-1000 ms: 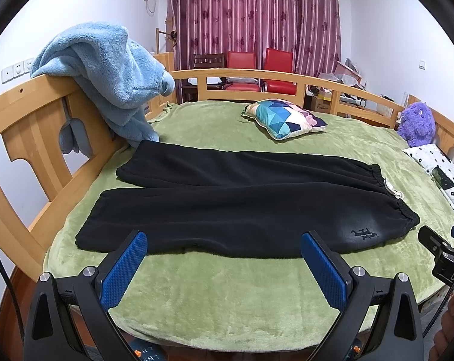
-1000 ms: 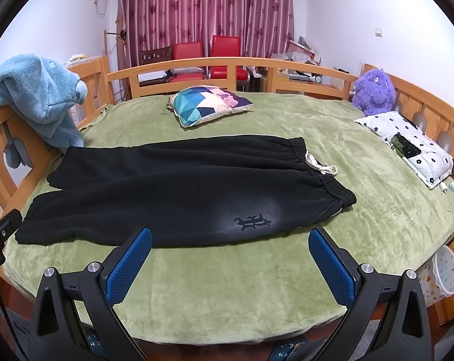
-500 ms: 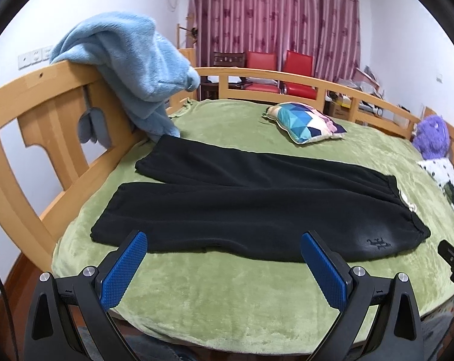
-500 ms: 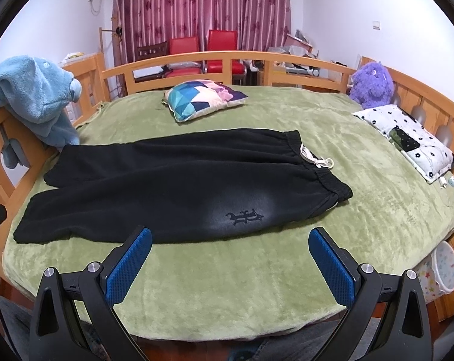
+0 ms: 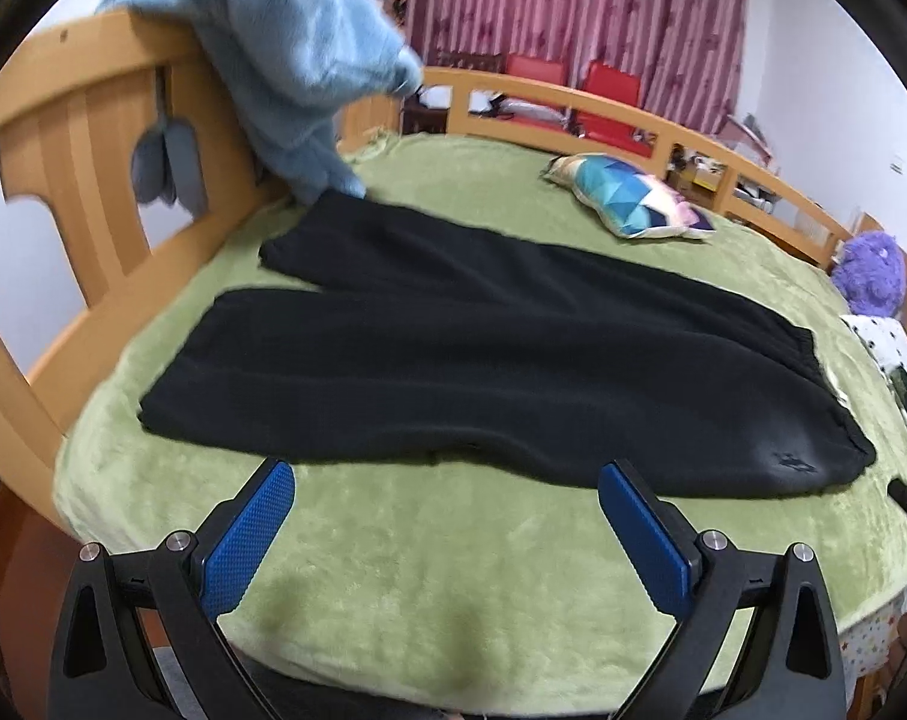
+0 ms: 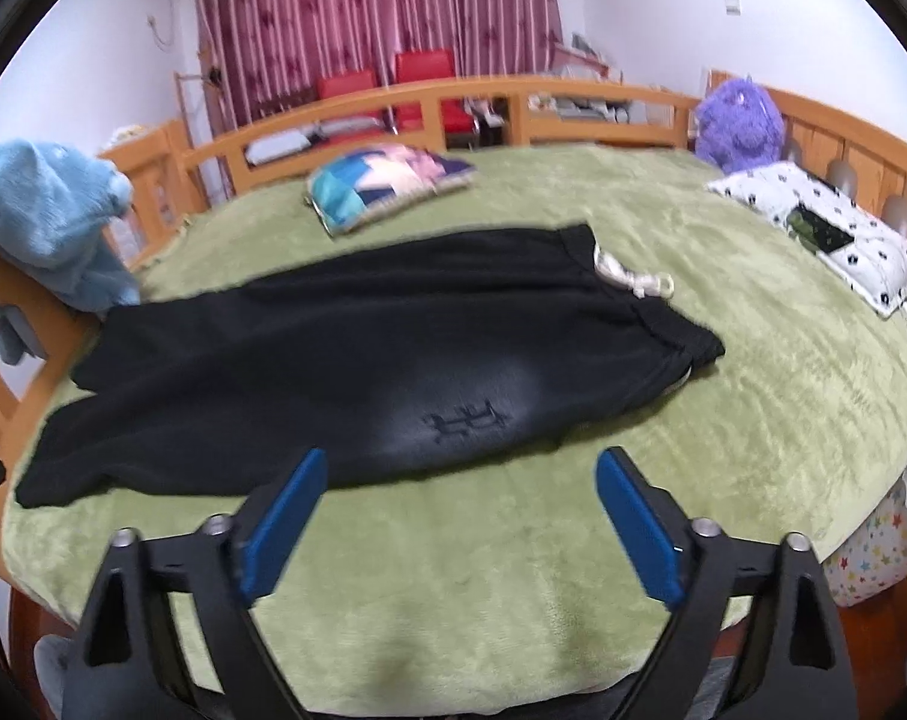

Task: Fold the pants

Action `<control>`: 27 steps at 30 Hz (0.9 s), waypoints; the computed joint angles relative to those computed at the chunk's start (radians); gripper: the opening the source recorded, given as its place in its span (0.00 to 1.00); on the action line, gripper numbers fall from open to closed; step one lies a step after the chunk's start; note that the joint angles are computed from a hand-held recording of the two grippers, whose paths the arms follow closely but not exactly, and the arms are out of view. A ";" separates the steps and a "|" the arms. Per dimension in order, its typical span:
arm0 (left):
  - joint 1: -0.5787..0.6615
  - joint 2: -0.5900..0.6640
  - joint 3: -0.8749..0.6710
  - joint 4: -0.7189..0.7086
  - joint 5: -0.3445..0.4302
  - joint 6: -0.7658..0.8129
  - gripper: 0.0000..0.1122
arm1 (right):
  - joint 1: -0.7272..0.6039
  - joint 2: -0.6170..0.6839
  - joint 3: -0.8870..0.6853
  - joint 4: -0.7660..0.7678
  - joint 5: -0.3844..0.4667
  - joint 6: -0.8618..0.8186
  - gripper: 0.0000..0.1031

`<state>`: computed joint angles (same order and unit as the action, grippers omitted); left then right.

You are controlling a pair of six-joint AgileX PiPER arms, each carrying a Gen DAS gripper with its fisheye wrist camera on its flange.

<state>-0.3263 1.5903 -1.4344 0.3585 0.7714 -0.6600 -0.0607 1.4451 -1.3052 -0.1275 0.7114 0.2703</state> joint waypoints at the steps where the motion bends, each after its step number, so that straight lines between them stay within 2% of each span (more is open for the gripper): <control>1: 0.013 0.011 0.008 -0.008 -0.017 -0.002 0.90 | -0.004 0.034 -0.005 0.004 -0.002 -0.012 0.76; 2: 0.032 0.025 0.020 -0.027 -0.044 0.002 0.89 | -0.009 0.052 0.002 0.008 -0.016 -0.022 0.72; 5: 0.101 0.068 0.062 -0.128 -0.136 0.067 0.89 | -0.029 0.115 0.031 0.003 -0.085 -0.023 0.68; 11: 0.186 0.155 0.079 -0.330 -0.242 0.204 0.88 | -0.125 0.245 -0.007 0.154 -0.129 -0.093 0.68; 14: 0.226 0.196 0.068 -0.434 -0.273 0.268 0.88 | -0.172 0.303 -0.050 0.245 -0.118 -0.140 0.69; 18: 0.282 0.255 0.039 -0.576 -0.280 0.365 0.88 | -0.206 0.374 -0.110 0.254 -0.105 -0.124 0.69; 21: 0.307 0.299 0.017 -0.627 -0.280 0.390 0.88 | -0.227 0.420 -0.159 0.273 -0.093 -0.134 0.69; 24: 0.311 0.338 0.004 -0.641 -0.306 0.377 0.88 | -0.246 0.456 -0.192 0.318 -0.086 -0.160 0.77; 26: 0.300 0.352 -0.005 -0.601 -0.328 0.334 0.88 | -0.254 0.500 -0.239 0.346 -0.064 -0.175 0.77; 27: 0.285 0.360 -0.007 -0.536 -0.349 0.275 0.88 | -0.259 0.514 -0.252 0.365 -0.060 -0.189 0.77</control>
<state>-0.0414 1.9507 -1.4413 -0.1771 0.4221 -0.3847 -0.3198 1.9593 -1.5573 0.2378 0.6518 0.0818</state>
